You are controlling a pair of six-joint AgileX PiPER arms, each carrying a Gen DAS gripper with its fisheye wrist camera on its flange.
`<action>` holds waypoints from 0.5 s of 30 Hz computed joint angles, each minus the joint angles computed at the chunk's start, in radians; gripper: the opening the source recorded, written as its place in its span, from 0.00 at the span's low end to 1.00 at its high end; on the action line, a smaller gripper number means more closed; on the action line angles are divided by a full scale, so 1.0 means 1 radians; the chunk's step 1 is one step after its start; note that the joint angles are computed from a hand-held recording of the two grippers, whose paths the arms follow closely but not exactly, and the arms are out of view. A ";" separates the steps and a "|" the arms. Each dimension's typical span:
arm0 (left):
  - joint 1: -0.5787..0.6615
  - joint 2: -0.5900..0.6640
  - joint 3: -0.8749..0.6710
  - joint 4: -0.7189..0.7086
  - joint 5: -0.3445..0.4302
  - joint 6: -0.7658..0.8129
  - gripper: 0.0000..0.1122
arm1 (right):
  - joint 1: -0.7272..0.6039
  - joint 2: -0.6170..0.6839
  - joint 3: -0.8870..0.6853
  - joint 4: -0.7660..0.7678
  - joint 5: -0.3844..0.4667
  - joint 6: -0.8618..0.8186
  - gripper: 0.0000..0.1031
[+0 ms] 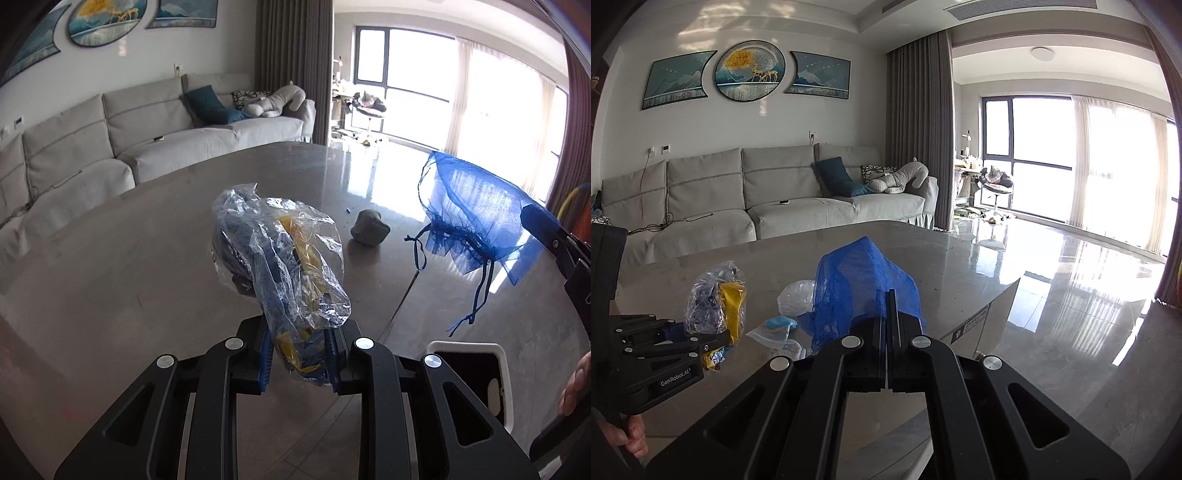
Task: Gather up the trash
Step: 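Carry the plastic bag and mesh bag with both grippers over the bin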
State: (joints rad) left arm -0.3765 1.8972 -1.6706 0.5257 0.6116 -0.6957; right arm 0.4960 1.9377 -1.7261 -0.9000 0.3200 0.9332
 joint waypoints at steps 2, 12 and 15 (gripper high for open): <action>-0.014 0.005 -0.010 -0.007 -0.001 0.013 0.21 | -0.007 -0.035 0.049 -0.072 -0.007 0.067 0.01; -0.073 0.048 -0.073 -0.087 -0.003 0.109 0.21 | -0.048 -0.161 0.250 -0.385 -0.001 0.395 0.01; -0.105 0.056 -0.085 -0.081 0.000 0.102 0.21 | -0.057 -0.190 0.303 -0.442 0.009 0.459 0.01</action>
State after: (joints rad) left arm -0.4811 1.9532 -1.7561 0.4449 0.6112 -0.5934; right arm 0.4395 1.7480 -1.4233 -1.3417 0.3286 1.3924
